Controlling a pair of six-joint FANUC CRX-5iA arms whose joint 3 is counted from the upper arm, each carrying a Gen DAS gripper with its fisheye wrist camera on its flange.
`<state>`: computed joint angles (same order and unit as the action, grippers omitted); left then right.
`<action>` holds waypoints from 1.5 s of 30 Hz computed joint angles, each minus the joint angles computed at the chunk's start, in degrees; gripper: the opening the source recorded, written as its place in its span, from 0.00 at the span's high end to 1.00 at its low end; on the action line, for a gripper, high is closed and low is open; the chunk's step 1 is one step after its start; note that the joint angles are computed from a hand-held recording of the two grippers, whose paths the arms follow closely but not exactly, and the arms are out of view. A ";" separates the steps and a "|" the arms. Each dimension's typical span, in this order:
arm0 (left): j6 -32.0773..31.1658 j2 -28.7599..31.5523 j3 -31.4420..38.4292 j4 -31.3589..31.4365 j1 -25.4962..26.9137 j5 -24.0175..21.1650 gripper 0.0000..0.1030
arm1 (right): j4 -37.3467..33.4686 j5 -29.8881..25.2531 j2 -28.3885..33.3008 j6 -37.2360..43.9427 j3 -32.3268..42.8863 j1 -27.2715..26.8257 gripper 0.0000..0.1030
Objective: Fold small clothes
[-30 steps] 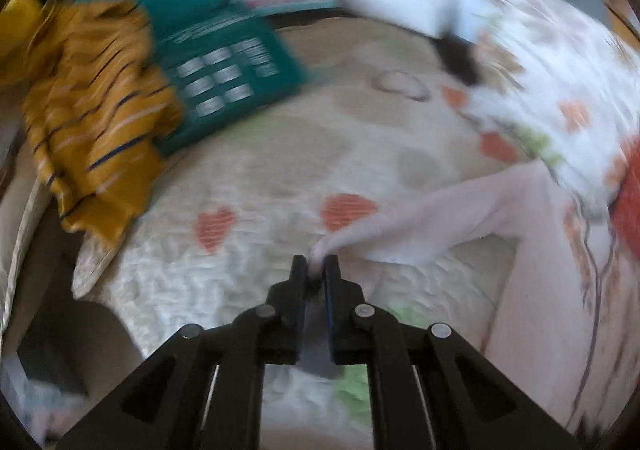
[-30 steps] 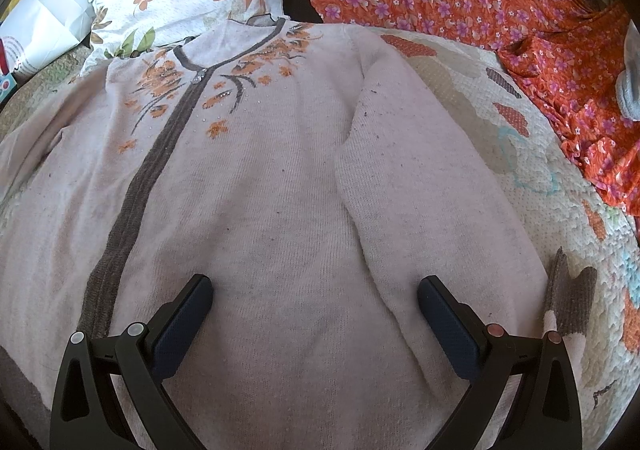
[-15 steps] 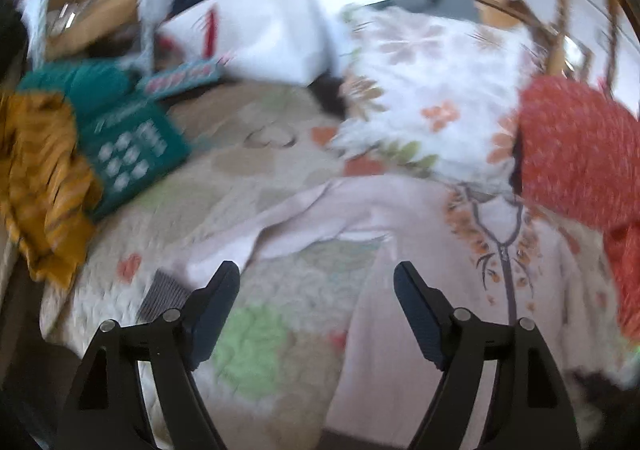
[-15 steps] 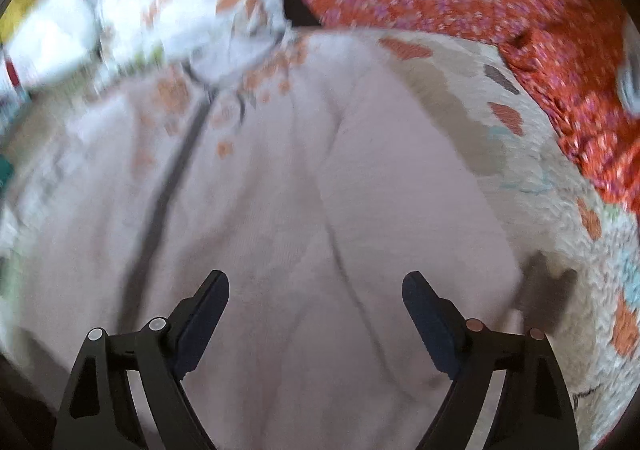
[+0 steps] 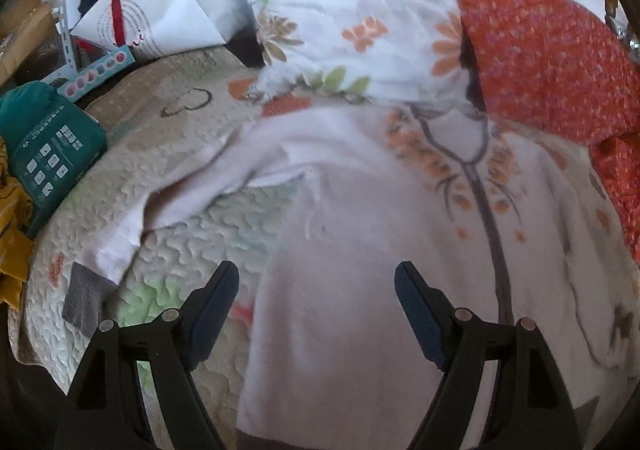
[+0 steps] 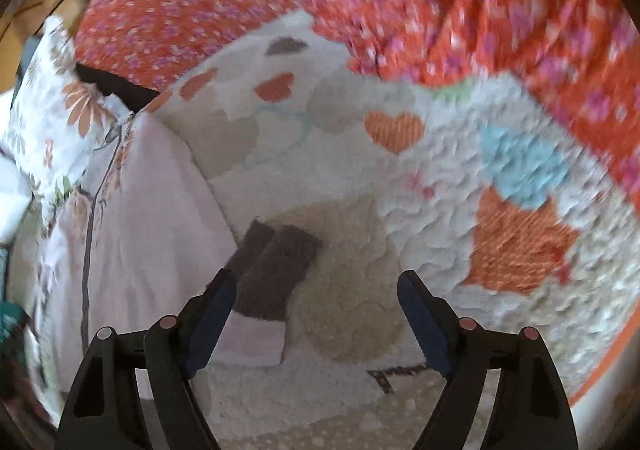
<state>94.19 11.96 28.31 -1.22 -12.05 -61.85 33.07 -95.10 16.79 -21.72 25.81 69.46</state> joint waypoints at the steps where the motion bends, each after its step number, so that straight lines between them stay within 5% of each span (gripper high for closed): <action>1: 0.27 0.00 -0.11 -0.48 -0.23 -0.17 0.23 | -0.39 2.09 -0.27 -0.34 -0.85 -0.64 0.16; 3: 1.16 -0.17 -0.54 -1.53 -0.51 -0.40 0.23 | -1.57 7.40 -1.12 -0.99 -3.10 -2.01 0.24; 6: 2.04 0.01 -0.53 -1.98 -0.09 -1.68 0.23 | -4.43 11.34 0.20 2.17 -1.74 -3.83 0.90; 7: 2.19 0.21 -0.36 -1.81 0.23 -2.18 0.23 | -5.90 12.65 0.80 5.19 -0.50 -4.53 0.91; 10: 2.04 0.56 -0.07 -0.45 1.54 -3.13 0.23 | -4.27 10.30 2.97 10.22 3.67 -5.10 0.92; 14: 2.23 0.48 0.17 -0.28 3.17 -3.16 0.23 | 3.70 0.36 4.13 9.46 7.77 -6.05 0.92; 18: 3.02 1.16 1.37 -0.39 5.17 -5.60 0.23 | 9.57 -22.72 13.43 14.63 22.10 -9.40 0.89; 20: 3.16 1.55 1.50 0.71 6.58 -7.48 0.23 | 7.79 -27.16 15.02 13.44 25.43 -10.21 0.83; 24: 0.46 1.01 -1.20 5.04 9.55 -8.96 0.23 | 3.19 -15.82 10.00 7.96 18.19 -5.91 0.57; 31: -7.89 -2.87 -11.05 14.54 13.24 -10.02 0.23 | -6.35 13.44 5.33 6.39 6.57 -0.08 0.55; 35: -13.62 -5.71 -15.99 17.92 12.66 -8.34 0.14 | -4.02 8.14 12.83 10.69 15.00 1.72 0.42; 38: -15.11 -7.73 -18.67 18.25 11.42 -7.44 0.15 | -1.54 6.35 15.95 10.20 18.60 2.90 0.42; 40: -15.70 -8.47 -19.72 18.83 10.64 -7.28 0.34 | -1.42 11.12 14.40 7.52 15.33 3.40 0.42; 41: -14.63 -8.69 -18.58 15.19 9.11 -7.21 0.64 | -0.52 9.75 15.49 7.50 16.75 3.80 0.46; 44: -14.75 -8.43 -17.04 14.60 8.56 -8.64 0.93 | -0.65 5.46 19.46 11.03 23.30 4.05 0.83; 45: -14.09 -8.08 -16.19 14.82 8.83 -9.39 0.93 | -0.70 6.07 19.71 10.46 23.60 4.01 0.90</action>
